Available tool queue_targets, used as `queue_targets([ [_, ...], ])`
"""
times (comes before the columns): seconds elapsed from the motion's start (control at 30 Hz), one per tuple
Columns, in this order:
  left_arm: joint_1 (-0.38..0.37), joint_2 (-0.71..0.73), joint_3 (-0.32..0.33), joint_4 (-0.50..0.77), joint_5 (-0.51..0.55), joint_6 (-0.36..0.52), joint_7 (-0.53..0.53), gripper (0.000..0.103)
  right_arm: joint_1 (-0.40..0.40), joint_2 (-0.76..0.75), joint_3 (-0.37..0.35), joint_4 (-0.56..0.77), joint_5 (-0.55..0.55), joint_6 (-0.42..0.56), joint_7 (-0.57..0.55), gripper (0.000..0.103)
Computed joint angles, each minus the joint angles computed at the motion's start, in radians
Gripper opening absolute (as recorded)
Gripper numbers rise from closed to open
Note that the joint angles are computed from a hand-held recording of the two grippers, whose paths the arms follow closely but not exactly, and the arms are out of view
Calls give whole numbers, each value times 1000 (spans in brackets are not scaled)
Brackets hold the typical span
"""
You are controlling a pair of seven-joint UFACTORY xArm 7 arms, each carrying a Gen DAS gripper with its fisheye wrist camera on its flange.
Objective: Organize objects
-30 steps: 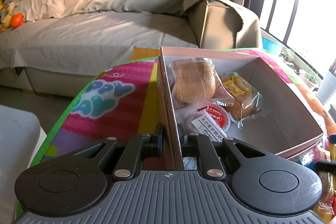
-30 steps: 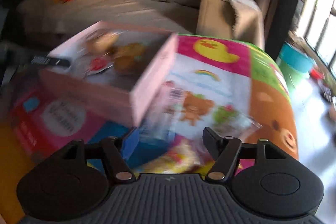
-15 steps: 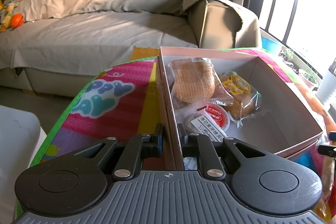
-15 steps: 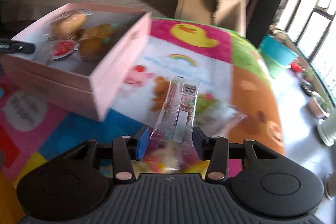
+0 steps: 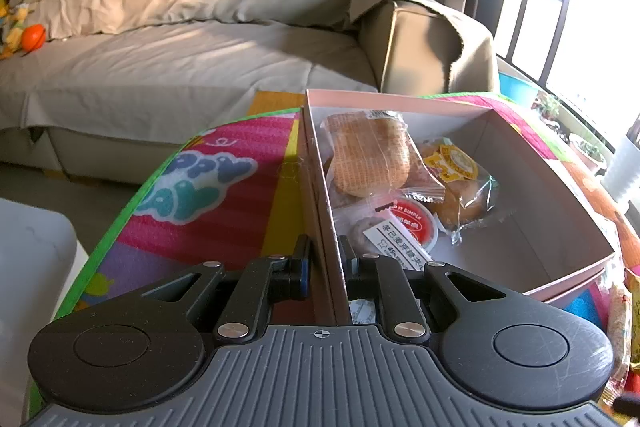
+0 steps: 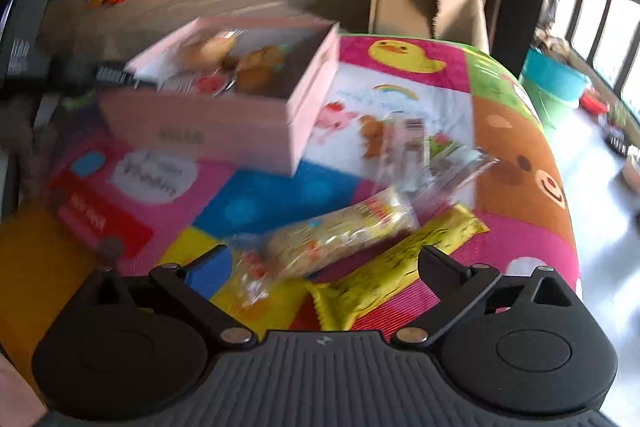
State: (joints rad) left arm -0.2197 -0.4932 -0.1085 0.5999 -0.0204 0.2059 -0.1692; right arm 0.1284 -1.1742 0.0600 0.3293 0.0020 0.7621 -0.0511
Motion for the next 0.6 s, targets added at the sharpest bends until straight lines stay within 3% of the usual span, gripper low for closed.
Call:
queue_targets([
  [0.1, -1, 0, 2, 0, -1, 0, 0, 15, -1, -26, 57, -31, -62, -20, -32, 101],
  [0.23, -1, 0, 1, 0, 0, -1, 0, 16, -94, -47, 118, -64, -180, -73, -20, 103],
  [0.33, -1, 0, 2, 0, -1, -1, 0, 16, -133, -29, 64, -52, -175, -54, 12, 103],
  [0.47, -1, 0, 2, -1, 0, -1, 0, 16, -140, -7, -37, -41, -85, -11, 60, 103],
  [0.6, 0, 0, 1, -1, 0, -1, -1, 16, -154, -13, -79, -57, -18, -2, 101, 103],
])
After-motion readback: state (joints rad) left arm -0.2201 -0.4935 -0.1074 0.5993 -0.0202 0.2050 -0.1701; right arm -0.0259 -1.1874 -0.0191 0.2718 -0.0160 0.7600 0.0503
